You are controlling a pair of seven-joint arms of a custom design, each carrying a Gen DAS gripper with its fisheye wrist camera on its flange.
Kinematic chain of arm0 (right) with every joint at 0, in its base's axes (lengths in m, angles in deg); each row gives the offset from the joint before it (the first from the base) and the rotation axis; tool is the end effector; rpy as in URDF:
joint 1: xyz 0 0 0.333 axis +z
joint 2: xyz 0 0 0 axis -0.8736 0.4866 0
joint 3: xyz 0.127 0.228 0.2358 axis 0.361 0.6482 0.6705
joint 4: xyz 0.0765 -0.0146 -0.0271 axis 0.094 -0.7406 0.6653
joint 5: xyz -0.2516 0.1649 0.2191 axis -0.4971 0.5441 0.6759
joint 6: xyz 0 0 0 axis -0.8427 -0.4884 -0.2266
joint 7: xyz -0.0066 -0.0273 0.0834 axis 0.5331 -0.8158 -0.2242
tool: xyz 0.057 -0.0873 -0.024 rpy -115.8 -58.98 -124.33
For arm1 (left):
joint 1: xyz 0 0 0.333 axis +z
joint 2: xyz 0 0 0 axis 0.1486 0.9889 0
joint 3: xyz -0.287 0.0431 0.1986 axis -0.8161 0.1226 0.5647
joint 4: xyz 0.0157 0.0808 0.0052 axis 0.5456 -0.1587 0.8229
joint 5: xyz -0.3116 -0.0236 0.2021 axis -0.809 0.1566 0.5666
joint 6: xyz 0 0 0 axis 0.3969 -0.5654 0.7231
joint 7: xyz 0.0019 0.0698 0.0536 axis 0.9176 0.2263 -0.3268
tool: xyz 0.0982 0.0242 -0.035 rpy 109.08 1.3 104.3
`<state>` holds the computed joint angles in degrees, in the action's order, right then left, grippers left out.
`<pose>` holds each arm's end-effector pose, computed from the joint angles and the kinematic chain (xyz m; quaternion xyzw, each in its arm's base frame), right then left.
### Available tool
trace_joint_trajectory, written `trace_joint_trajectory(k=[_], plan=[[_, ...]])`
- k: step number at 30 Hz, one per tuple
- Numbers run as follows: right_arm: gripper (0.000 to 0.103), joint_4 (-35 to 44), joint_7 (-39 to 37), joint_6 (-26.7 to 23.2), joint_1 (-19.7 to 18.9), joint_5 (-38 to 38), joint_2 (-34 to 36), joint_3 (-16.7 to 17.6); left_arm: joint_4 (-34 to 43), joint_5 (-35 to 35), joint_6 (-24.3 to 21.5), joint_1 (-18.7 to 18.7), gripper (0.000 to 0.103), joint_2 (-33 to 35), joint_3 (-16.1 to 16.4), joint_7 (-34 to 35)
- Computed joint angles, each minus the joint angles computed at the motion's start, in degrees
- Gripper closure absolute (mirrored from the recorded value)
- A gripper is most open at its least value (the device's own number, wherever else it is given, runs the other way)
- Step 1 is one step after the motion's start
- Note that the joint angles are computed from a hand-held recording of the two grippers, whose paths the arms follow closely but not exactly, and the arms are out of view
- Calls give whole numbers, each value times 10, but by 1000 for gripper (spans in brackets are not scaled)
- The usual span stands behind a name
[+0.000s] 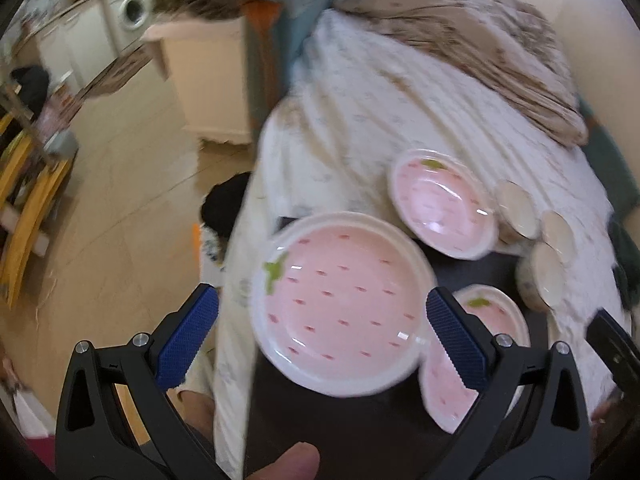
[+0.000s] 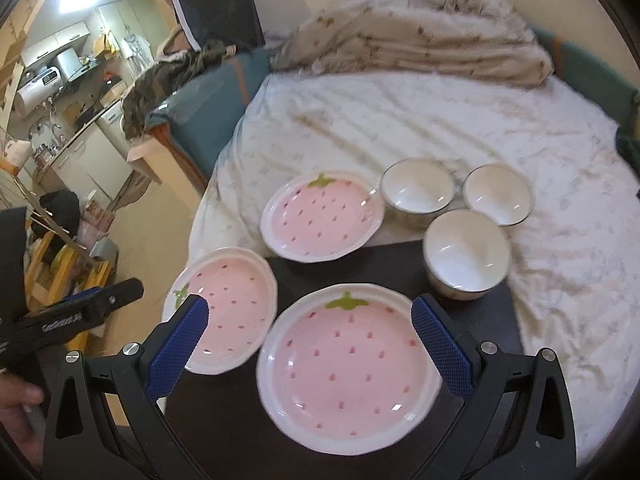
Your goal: Organize plates and bowls
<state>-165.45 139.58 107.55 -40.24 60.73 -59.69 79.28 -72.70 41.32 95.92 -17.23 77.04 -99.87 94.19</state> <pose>0.4101 0.3159 0.6573 -0.5640 0.7480 -0.1601 0.3111 0.5663 -0.4110 0.6242 -0.6490 0.7184 -0.2235 0.1127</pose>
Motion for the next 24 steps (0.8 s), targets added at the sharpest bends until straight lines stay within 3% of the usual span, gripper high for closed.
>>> trace_joint_trajectory(k=[4,9,12,14,18,21,24], plan=[[0,43,-36,-16,10,39,47,-16,13,-12,-53,15,0,20,16,-45],[0,85,-100,-25,27,98,103,-43,21,-63,-101,41,1,42,10,-54],[1,107,-148,-25,35,153,143,-59,38,-86,-119,48,12,59,1,-40],[20,114,-174,-23,38,190,161,-68,46,-97,-119,50,18,68,-1,-32],[33,127,-235,-11,35,294,198,-77,64,-118,-127,53,37,83,-3,-28],[39,152,-254,-27,41,304,222,-83,75,-124,-129,53,44,95,-3,-23],[50,173,-272,-40,45,318,242,-86,88,-129,-140,54,60,111,-4,-9]])
